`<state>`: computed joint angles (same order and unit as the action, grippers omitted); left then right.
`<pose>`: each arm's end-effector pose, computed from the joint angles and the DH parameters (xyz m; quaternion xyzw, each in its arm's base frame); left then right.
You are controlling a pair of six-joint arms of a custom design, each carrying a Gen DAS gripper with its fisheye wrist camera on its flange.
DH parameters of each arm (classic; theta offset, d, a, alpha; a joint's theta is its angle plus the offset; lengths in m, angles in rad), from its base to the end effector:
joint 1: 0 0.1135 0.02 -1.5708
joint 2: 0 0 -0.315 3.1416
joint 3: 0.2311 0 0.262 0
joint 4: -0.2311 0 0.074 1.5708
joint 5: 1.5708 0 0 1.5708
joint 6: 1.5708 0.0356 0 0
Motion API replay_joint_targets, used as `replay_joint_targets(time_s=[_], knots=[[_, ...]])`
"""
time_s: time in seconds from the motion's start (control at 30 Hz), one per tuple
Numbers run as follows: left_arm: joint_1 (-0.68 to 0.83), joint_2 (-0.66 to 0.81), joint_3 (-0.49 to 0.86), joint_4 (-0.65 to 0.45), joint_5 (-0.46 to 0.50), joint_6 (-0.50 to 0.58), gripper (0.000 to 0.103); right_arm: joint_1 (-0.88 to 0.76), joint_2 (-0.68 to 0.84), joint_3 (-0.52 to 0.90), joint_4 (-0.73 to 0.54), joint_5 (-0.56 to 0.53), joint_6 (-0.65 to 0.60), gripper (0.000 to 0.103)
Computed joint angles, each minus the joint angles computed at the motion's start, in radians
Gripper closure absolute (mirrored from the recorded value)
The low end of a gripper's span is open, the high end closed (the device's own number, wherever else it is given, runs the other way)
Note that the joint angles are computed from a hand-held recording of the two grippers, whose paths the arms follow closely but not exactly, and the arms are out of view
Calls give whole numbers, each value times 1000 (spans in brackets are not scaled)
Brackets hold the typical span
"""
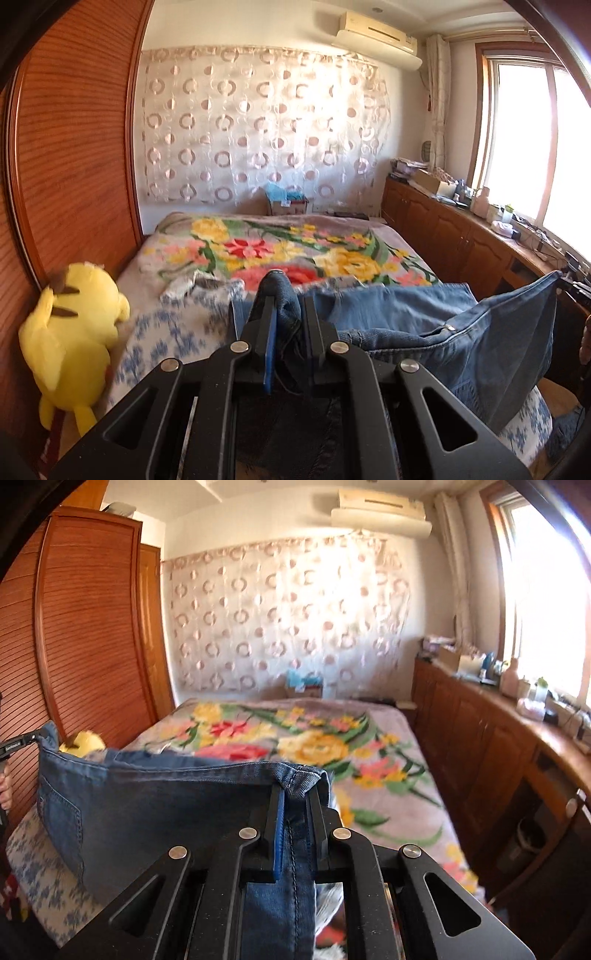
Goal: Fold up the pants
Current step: 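Lift the jeans with both grippers and fold the hem over toward the waistband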
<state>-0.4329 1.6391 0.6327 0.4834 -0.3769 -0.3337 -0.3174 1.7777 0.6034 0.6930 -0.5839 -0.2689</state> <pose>0.2973 -0.1229 0.1909 -0.0514 0.8541 -0.0333 0.5164 0.3201 -0.0845 0.1617 -0.1292 0.8224 0.0922 0.5462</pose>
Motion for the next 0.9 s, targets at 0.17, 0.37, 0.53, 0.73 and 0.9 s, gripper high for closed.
replay_joint_targets(time_s=[0.17,0.37,0.53,0.73,0.9], knots=[[76,73,117,-41,42,44,90,63,69,106,4,103,20,94],[129,199,252,-84,81,63,90,148,142,149,36,206,39,94],[155,286,353,-115,105,71,90,177,166,212,-1,243,76,94],[175,399,482,-177,128,88,90,218,214,269,-45,319,89,94],[181,470,557,-232,147,84,90,248,261,370,-149,363,104,93]])
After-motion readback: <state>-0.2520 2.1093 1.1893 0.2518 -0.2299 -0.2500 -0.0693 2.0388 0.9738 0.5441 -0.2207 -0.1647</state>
